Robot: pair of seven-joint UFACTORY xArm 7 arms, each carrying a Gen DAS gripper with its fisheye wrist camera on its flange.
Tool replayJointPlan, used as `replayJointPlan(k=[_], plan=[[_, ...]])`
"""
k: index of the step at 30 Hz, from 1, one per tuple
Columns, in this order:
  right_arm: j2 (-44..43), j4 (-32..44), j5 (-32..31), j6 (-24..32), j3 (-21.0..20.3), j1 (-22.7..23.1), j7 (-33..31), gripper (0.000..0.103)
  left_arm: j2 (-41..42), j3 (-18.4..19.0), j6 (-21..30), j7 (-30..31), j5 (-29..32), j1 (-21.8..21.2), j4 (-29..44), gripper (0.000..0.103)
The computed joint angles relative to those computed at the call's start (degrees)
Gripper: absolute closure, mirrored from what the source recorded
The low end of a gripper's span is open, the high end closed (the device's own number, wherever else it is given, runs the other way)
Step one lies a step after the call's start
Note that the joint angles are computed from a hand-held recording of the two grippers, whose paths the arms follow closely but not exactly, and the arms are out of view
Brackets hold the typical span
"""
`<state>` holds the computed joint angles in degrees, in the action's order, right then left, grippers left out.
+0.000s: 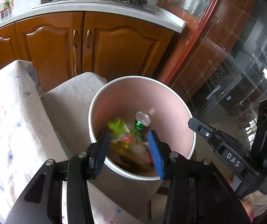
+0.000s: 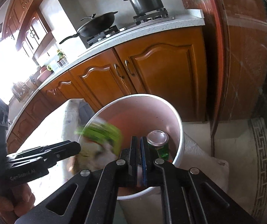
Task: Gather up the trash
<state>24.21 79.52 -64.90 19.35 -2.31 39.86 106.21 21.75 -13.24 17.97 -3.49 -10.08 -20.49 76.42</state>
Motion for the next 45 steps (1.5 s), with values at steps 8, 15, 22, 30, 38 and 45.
replayJointPlan(k=[8,15,22,30,38,45], plan=[[-0.86,-0.84,-4.61,-0.97,-0.54,0.49,6.07,0.064,-2.58,-0.58,-1.89,1.16,-1.82,1.26,-3.74,0.061],[-1.49,-0.97,-10.84,-0.6,0.58,0.41,12.81,0.039,-5.61,-1.32,-3.45,2.7,-4.72,2.88,-7.74,0.056],[-1.8,-0.38,-16.74,1.02,3.18,0.19,18.54,0.024,-10.3,-1.09,-6.51,3.19,-7.7,3.65,-14.01,0.039],[-1.78,0.59,-22.17,6.45,6.13,1.92,23.8,0.014,-16.73,-1.0,-9.34,7.03,-14.65,4.54,-22.1,0.031],[-1.05,2.32,-25.88,11.26,8.41,4.33,26.52,0.007,-23.88,2.64,-13.67,9.67,-19.54,1.87,-30.74,0.026],[0.14,4.64,-27.14,18.2,9.31,8.32,25.56,0.003,-30.0,7.71,-17.05,7.57,-18.11,-1.99,-38.2,0.023]])
